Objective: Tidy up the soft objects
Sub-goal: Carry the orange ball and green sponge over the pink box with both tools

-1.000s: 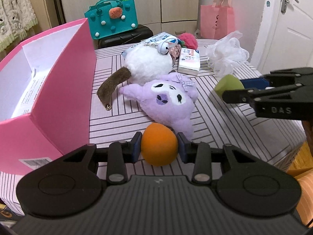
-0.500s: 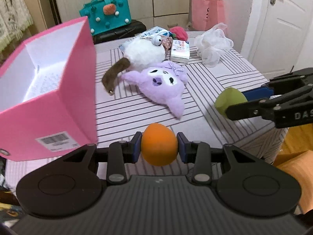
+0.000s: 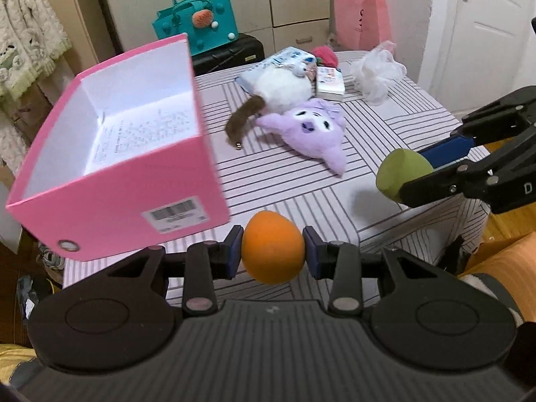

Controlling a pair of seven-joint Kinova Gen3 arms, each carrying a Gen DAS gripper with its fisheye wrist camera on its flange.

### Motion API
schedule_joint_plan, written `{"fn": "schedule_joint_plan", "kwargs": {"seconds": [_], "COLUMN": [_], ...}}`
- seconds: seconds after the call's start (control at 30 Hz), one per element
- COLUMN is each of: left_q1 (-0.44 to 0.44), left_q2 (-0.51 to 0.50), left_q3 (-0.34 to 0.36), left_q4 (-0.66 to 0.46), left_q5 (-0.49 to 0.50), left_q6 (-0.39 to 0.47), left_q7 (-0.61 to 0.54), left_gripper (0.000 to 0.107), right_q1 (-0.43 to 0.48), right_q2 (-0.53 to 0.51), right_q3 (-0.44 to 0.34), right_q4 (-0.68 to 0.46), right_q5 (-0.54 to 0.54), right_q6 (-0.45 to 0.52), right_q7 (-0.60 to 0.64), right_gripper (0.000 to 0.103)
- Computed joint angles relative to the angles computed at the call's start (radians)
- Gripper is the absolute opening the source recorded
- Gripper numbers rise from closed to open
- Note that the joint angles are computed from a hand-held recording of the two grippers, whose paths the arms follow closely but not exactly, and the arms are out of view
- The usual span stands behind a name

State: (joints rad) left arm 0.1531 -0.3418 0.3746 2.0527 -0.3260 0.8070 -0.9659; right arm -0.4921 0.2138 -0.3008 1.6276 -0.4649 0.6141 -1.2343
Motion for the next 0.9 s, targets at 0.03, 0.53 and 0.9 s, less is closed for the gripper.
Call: {"fn": "schedule_joint_plan", "kwargs": {"seconds": [0.03,0.53,0.9], "left_q1": [0.011,-0.012,-0.069], "left_q2": [-0.011,-0.15,-0.009], "left_q3": [-0.025,-0.286,-0.469], "left_q4": [-0.001,-0.083,-0.159], "left_q5": [0.015,0.241,0.407], "left_q6": [0.003,0.044,-0.08], "left_q7": [-0.022,-0.415,-0.663], "left_gripper": [0.037,0.037,0.038], "right_q1": [-0.003,-0.086,-0.243], "right_q2": [0.004,0.103,0.246], "right_q3": [-0.001,-0.008,0.075], "right_q4": [-0.017,-0.307,-0.553], "right_q5": [0.004,0.104,0.332], "right_q6": [0.015,0.148,0.087], "right_q7": [0.002,0.009,-0.053], "right_gripper": [0.043,0.044,0.044]}}
